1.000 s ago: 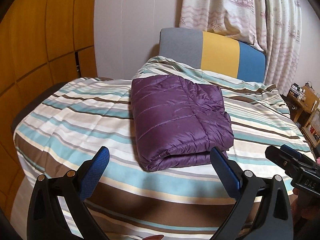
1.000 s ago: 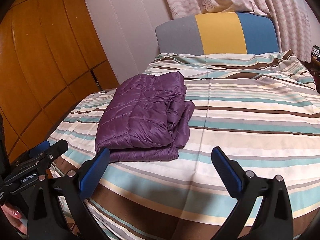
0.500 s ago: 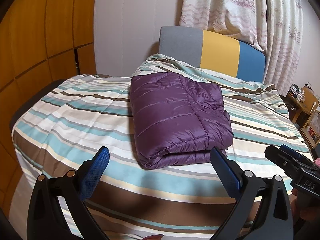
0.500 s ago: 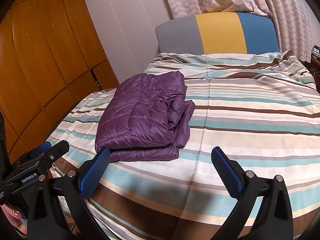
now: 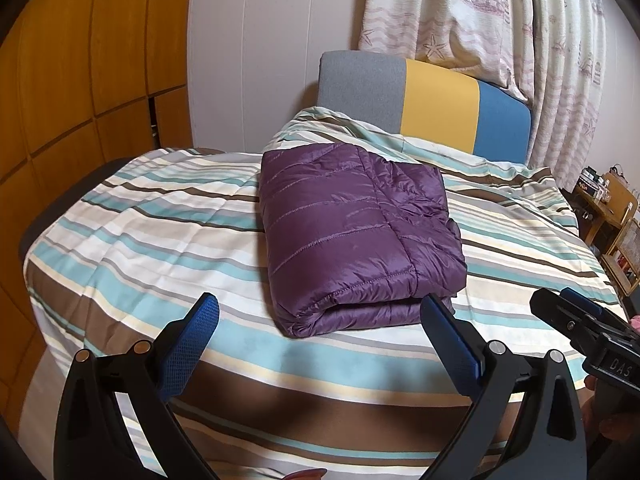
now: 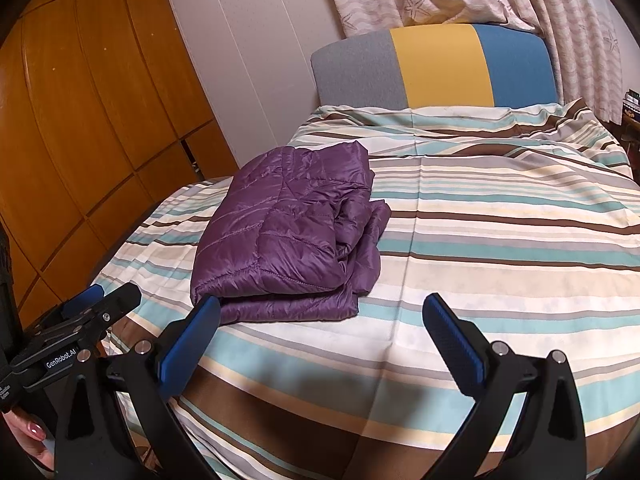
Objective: Fold large clothes
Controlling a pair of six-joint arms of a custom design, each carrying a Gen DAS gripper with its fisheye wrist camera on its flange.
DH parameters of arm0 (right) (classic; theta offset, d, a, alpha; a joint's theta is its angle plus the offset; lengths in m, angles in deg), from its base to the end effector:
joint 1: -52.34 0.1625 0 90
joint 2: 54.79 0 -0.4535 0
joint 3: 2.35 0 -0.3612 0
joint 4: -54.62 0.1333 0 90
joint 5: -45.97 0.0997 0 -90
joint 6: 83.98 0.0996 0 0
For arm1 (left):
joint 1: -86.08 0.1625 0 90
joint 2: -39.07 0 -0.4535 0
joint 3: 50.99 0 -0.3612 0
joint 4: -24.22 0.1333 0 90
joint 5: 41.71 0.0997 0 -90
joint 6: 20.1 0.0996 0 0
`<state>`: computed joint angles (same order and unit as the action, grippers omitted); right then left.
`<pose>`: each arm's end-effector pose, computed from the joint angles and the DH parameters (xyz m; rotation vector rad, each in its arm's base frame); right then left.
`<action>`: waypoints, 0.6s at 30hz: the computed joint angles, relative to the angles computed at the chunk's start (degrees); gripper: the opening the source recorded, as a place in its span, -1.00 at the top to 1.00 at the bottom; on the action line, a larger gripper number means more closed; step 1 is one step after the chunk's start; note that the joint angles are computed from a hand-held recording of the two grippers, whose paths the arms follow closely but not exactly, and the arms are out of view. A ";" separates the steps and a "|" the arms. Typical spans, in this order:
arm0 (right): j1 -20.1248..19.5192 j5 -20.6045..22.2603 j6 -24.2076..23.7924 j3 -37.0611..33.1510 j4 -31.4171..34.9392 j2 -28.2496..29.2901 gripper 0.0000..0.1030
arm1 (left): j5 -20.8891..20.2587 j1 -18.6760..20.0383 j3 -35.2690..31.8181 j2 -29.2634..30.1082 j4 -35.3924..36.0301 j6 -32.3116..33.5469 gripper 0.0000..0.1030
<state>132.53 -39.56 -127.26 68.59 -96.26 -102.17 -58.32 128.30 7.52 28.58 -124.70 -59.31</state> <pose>0.0065 -0.7903 0.3333 0.8364 -2.6542 0.8892 -0.4319 -0.7008 -0.0325 0.0078 2.0442 -1.1871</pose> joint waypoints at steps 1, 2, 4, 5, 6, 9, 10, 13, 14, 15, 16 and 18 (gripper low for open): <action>-0.02 0.05 -0.04 -0.04 0.08 0.01 -0.96 | 0.03 -0.01 -0.01 0.01 0.13 -0.13 -0.94; -0.01 -0.01 -0.08 -0.07 0.16 0.01 -0.96 | 0.09 -0.02 -0.07 0.02 0.33 -0.27 -0.94; 0.01 -0.07 -0.03 -0.08 0.24 -0.02 -0.96 | 0.03 -0.02 -0.03 0.02 0.12 -0.07 -0.94; 0.01 -0.07 -0.03 -0.08 0.24 -0.02 -0.96 | 0.10 -0.03 -0.04 0.03 0.28 -0.23 -0.94; 0.03 -0.11 -0.08 -0.10 0.28 -0.01 -0.96 | 0.15 -0.04 -0.09 0.06 0.44 -0.35 -0.94; 0.06 -0.10 -0.02 -0.08 0.29 -0.01 -0.96 | 0.15 -0.06 -0.14 0.07 0.56 -0.46 -0.94; 0.08 -0.17 -0.02 -0.10 0.31 0.00 -0.96 | 0.15 -0.06 -0.14 0.07 0.56 -0.46 -0.94; 0.12 -0.25 0.12 0.00 0.26 -0.05 -0.96 | 0.16 0.03 -0.37 0.07 1.83 -1.35 -0.94; 0.11 -0.30 0.02 -0.08 0.35 -0.03 -0.96 | 0.22 0.11 -0.40 0.07 2.04 -1.41 -0.94; 0.12 -0.33 0.05 -0.07 0.27 -0.02 -0.96 | 0.27 0.14 -0.39 0.08 2.03 -1.28 -0.94; 0.09 -0.23 0.02 -0.09 0.34 -0.04 -0.96 | 0.40 0.14 -0.43 0.12 2.24 -1.33 -0.94; 0.10 -0.31 0.02 -0.12 0.41 -0.02 -0.96 | 0.52 0.09 -0.44 0.17 2.52 -1.51 -0.94</action>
